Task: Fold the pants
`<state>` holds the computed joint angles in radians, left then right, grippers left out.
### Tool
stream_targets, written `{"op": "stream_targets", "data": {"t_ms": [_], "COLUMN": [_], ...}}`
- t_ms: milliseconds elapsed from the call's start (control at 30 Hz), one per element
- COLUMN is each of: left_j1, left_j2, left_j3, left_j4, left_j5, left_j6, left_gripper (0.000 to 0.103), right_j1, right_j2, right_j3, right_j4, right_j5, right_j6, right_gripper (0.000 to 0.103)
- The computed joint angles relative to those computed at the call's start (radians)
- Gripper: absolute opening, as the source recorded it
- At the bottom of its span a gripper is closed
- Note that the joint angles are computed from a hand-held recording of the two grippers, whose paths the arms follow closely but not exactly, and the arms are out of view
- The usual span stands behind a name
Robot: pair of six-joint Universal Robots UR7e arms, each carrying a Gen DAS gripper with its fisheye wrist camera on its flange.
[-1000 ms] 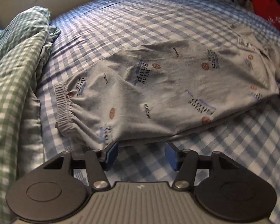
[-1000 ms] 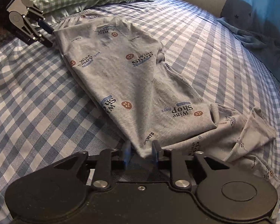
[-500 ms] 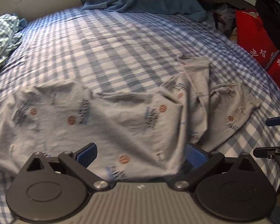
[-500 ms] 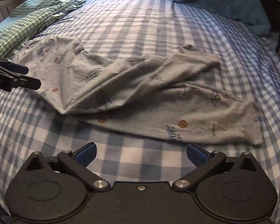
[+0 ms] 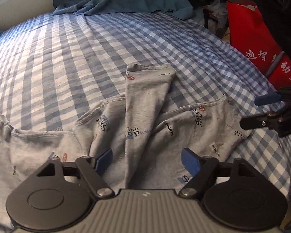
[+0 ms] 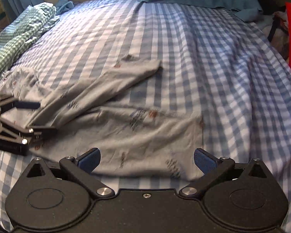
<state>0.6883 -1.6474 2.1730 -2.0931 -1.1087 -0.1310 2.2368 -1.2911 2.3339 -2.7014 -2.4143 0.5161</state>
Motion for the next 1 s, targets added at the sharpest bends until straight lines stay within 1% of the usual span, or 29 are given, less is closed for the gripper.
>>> {"op": "stream_targets", "data": {"t_ms": [33,67,100,133,167,200,233,267,300,333,367,400,433,500,533,600,667,700,733,800,867,933,1000], "left_j1": [0.01,0.011,0.015,0.019,0.023,0.029,0.035,0.039,0.041,0.043,0.046,0.05,0.051,0.052,0.054,0.051,0.044,0.04,0.036,0.027,0.009,-0.005,-0.027], "left_j2": [0.018,0.025,0.036,0.045,0.049,0.051,0.049,0.047,0.048,0.048,0.047,0.049,0.051,0.055,0.056,0.064,0.069,0.07,0.07,0.068,0.062,0.043,0.027], "left_j3": [-0.008,-0.009,-0.013,-0.016,-0.018,-0.019,-0.02,-0.021,-0.021,-0.022,-0.023,-0.026,-0.028,-0.033,-0.035,-0.039,-0.041,-0.041,-0.04,-0.04,-0.03,-0.034,-0.029], "left_j4": [0.001,0.011,0.023,0.032,0.044,0.055,0.061,0.068,0.074,0.078,0.085,0.088,0.092,0.098,0.1,0.103,0.111,0.114,0.116,0.117,0.105,0.099,0.077], "left_j5": [0.001,0.008,0.013,0.015,0.016,0.013,0.007,0.006,0.008,0.01,0.01,0.01,0.014,0.025,0.024,0.027,0.033,0.038,0.042,0.049,0.055,0.053,0.061], "left_j6": [-0.013,-0.029,-0.045,-0.063,-0.082,-0.104,-0.12,-0.136,-0.152,-0.165,-0.177,-0.193,-0.207,-0.23,-0.237,-0.243,-0.232,-0.227,-0.221,-0.213,-0.199,-0.164,-0.119], "left_gripper": [0.07,0.062,0.056,0.053,0.048,0.042,0.039,0.032,0.024,0.021,0.015,0.011,0.009,0.002,0.001,0.0,0.0,0.0,0.0,0.0,0.0,0.0,0.0], "right_j1": [-0.027,-0.058,-0.085,-0.109,-0.136,-0.156,-0.174,-0.185,-0.192,-0.203,-0.213,-0.221,-0.228,-0.238,-0.241,-0.249,-0.255,-0.256,-0.254,-0.254,-0.25,-0.242,-0.218], "right_j2": [0.001,0.01,0.022,0.038,0.06,0.081,0.111,0.149,0.18,0.217,0.247,0.277,0.307,0.357,0.388,0.423,0.445,0.454,0.46,0.449,0.419,0.363,0.298], "right_j3": [-0.004,-0.018,-0.035,-0.058,-0.092,-0.121,-0.158,-0.2,-0.233,-0.281,-0.32,-0.357,-0.396,-0.46,-0.494,-0.536,-0.56,-0.566,-0.56,-0.528,-0.485,-0.411,-0.339], "right_j4": [-0.056,-0.107,-0.143,-0.168,-0.185,-0.194,-0.205,-0.221,-0.227,-0.216,-0.203,-0.189,-0.16,-0.102,-0.068,0.002,0.066,0.088,0.082,0.033,-0.024,-0.151,-0.258], "right_j5": [0.027,0.061,0.089,0.115,0.15,0.178,0.2,0.204,0.204,0.21,0.218,0.225,0.224,0.217,0.208,0.196,0.185,0.17,0.151,0.14,0.132,0.147,0.136], "right_j6": [-0.062,-0.125,-0.177,-0.224,-0.272,-0.304,-0.334,-0.355,-0.368,-0.376,-0.38,-0.382,-0.377,-0.361,-0.344,-0.289,-0.233,-0.204,-0.185,-0.173,-0.163,-0.194,-0.215], "right_gripper": [0.101,0.1,0.097,0.093,0.091,0.088,0.083,0.08,0.075,0.071,0.068,0.063,0.057,0.05,0.046,0.044,0.037,0.028,0.013,0.0,0.0,0.0,0.0]}}
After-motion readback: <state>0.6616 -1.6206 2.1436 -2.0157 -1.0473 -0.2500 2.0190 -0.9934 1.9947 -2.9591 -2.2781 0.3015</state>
